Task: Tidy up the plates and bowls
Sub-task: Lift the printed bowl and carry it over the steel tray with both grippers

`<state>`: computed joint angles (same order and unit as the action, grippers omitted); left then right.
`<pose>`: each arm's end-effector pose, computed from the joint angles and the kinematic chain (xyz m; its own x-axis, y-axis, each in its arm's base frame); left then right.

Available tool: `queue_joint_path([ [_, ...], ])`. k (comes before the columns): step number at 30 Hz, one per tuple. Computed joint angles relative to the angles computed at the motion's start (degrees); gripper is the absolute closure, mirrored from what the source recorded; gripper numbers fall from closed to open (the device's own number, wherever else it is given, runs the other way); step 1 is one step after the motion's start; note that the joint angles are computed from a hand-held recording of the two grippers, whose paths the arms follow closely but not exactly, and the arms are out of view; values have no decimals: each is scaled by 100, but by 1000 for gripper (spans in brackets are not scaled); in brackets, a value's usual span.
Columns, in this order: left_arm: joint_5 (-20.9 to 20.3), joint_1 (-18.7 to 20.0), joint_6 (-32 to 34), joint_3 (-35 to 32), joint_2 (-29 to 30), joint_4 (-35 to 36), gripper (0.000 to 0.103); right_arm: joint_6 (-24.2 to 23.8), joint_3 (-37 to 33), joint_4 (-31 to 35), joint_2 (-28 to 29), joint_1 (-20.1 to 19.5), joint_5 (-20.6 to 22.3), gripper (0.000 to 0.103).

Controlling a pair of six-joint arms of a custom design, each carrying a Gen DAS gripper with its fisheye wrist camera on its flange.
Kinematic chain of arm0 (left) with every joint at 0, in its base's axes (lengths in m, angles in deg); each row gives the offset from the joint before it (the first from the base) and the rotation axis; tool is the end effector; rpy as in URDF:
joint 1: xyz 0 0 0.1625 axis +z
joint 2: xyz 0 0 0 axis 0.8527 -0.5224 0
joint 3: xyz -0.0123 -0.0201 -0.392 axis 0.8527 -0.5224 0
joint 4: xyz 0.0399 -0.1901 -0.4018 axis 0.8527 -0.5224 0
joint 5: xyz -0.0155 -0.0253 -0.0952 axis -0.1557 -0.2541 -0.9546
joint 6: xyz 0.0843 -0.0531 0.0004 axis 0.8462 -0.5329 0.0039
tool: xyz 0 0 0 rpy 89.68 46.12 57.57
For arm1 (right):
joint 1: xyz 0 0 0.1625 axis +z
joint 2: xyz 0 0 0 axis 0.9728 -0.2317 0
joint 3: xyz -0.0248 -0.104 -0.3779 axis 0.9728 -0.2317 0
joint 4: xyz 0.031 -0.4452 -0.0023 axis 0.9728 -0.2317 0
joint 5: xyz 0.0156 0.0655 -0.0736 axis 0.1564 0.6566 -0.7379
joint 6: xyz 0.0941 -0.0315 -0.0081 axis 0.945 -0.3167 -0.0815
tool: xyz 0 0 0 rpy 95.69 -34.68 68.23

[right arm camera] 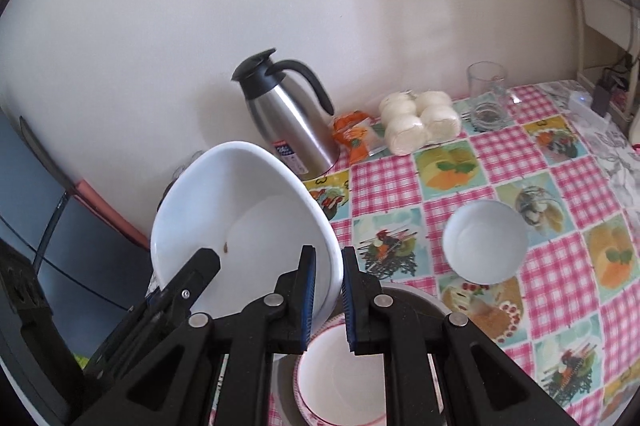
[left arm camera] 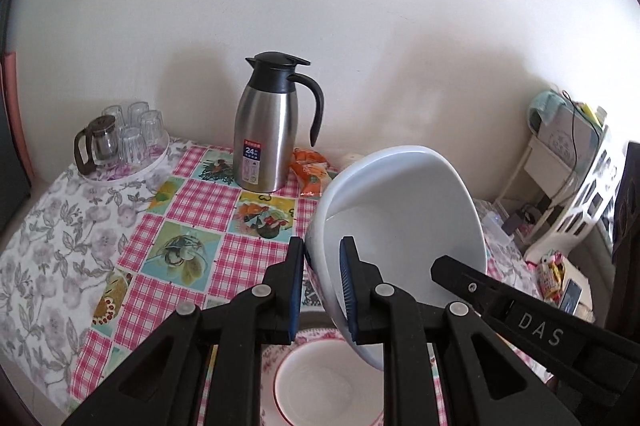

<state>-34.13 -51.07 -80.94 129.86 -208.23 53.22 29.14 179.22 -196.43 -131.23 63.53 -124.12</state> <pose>-0.2127 -0.2461 0.4435 -0.8125 -0.2933 -0.5038 0.2817 0.5592 -0.7797 0.5301 -0.3284 0.1163 -0.8924 -0.3314 0.3061 -0.4388 0.7952 -0.4184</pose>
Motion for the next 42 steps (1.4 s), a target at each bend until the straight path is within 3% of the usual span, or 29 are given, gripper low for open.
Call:
queue_joint_path([
  [12, -395, -335, -87, 308, -305, -252, 85, -87, 728, -258, -524, 31, 9, 89],
  [23, -592, -95, 306, 494, -336, -635, 85, 31, 1101, -508, -545, -185, 214, 89],
  [33, -797, 179, 638, 660, -291, -1028, 84, 159, 1166, -194, -603, -328, 234, 89],
  [42, -1094, 219, 502, 742, -409, -962, 84, 211, 1105, 201, -537, -328, 208, 88],
])
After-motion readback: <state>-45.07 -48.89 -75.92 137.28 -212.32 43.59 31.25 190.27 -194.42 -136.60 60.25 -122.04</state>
